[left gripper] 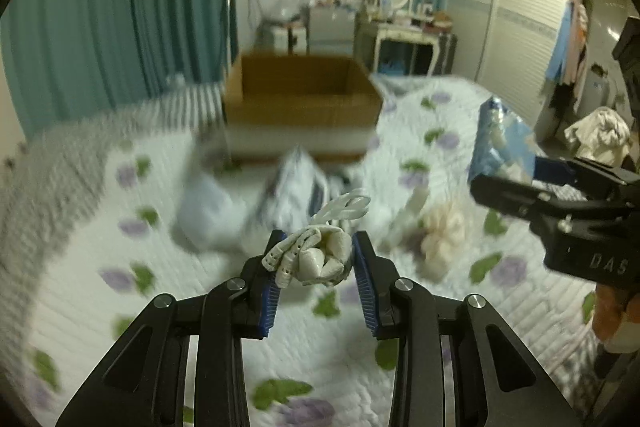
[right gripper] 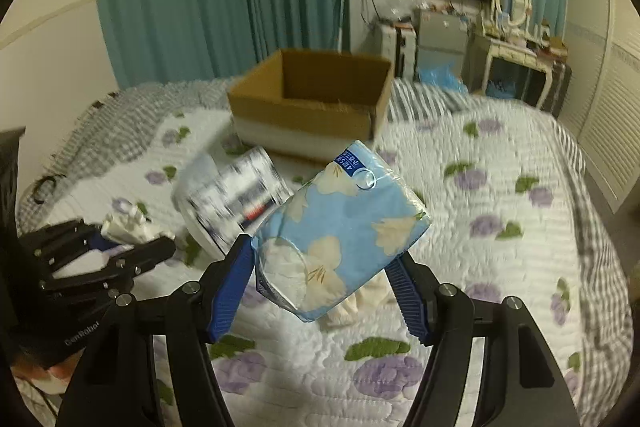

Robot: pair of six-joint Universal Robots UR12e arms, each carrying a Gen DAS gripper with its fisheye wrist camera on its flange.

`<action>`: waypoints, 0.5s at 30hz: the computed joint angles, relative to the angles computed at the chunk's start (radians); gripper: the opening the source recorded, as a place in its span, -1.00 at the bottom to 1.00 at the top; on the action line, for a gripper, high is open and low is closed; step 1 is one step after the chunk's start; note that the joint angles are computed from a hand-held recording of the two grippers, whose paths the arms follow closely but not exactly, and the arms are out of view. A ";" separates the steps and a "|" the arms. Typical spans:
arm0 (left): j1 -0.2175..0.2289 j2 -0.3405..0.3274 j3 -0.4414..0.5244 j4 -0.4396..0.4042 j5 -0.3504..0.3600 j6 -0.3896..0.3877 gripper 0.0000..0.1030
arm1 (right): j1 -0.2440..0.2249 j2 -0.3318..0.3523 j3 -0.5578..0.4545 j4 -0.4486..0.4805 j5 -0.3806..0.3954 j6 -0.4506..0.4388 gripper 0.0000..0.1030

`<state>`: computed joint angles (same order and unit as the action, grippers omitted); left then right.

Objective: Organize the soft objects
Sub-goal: 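Carry both items over the cardboard box and open both tools to drop them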

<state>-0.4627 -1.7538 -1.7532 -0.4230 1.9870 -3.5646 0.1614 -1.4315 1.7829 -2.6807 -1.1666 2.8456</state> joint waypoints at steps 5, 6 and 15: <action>0.003 0.005 0.059 0.016 0.087 0.082 -0.36 | 0.006 -0.010 -0.048 -0.016 0.017 -0.036 0.29; 0.006 0.003 0.071 0.017 0.100 0.090 -0.36 | 0.008 -0.005 -0.068 -0.016 0.024 -0.040 0.29; 0.095 -0.070 0.204 0.012 0.085 0.190 -0.36 | 0.059 0.133 -0.298 -0.047 -0.015 -0.027 0.29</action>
